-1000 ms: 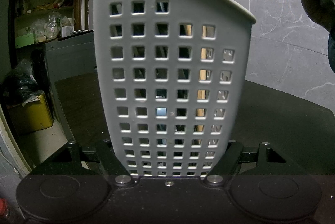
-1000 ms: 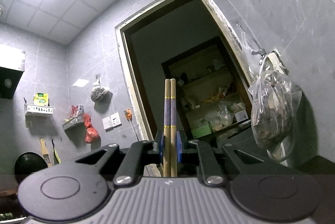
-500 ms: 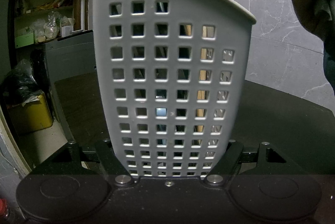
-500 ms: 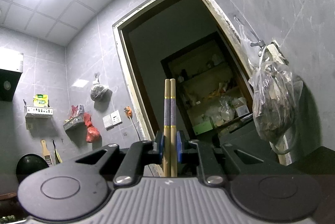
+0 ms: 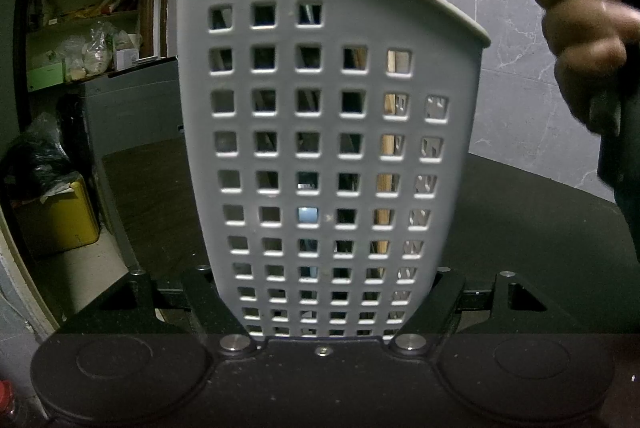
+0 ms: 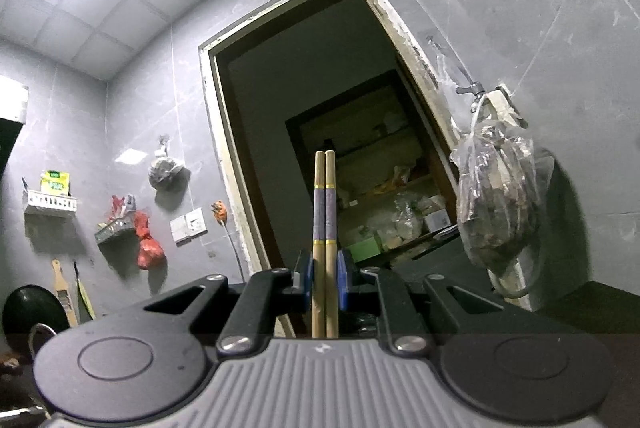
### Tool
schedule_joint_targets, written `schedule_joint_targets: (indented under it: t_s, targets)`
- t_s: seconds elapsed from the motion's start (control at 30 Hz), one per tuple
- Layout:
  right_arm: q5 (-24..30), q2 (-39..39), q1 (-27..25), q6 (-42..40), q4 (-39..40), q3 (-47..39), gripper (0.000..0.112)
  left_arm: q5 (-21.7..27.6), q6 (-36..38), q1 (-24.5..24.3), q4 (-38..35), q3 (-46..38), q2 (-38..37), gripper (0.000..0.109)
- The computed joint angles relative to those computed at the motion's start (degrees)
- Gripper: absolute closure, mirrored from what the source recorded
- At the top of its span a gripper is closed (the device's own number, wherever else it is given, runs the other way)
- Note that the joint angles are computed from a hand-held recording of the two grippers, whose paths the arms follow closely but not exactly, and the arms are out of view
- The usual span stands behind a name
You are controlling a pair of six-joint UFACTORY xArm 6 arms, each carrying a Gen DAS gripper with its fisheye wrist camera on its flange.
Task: Organize utensils
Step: 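Lower the chopsticks into the caddy and open the right tool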
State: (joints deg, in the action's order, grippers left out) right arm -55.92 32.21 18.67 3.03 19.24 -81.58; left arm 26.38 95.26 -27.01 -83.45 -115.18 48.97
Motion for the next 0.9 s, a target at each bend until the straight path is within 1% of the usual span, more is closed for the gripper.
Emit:
schedule_joint_targets:
  t_s: [0.13,0.4,0.9]
  targets:
    - [-1.39,0.86,0.74,-2.2,1.44,0.3,0.098,0.04,-0.05,0.01,0.09,0.0,-0.01,0.033]
    - [-1.05,1.5,1.19,-3.2,2.18,1.49,0.098,0.08,-0.05,0.04,0.1,0.02,-0.01,0.033]
    - [-3.5,-0.11,1.85,-2.3,3.25,6.37,0.098,0.17,-0.26,0.05,0.32,-0.09,0.04,0.033]
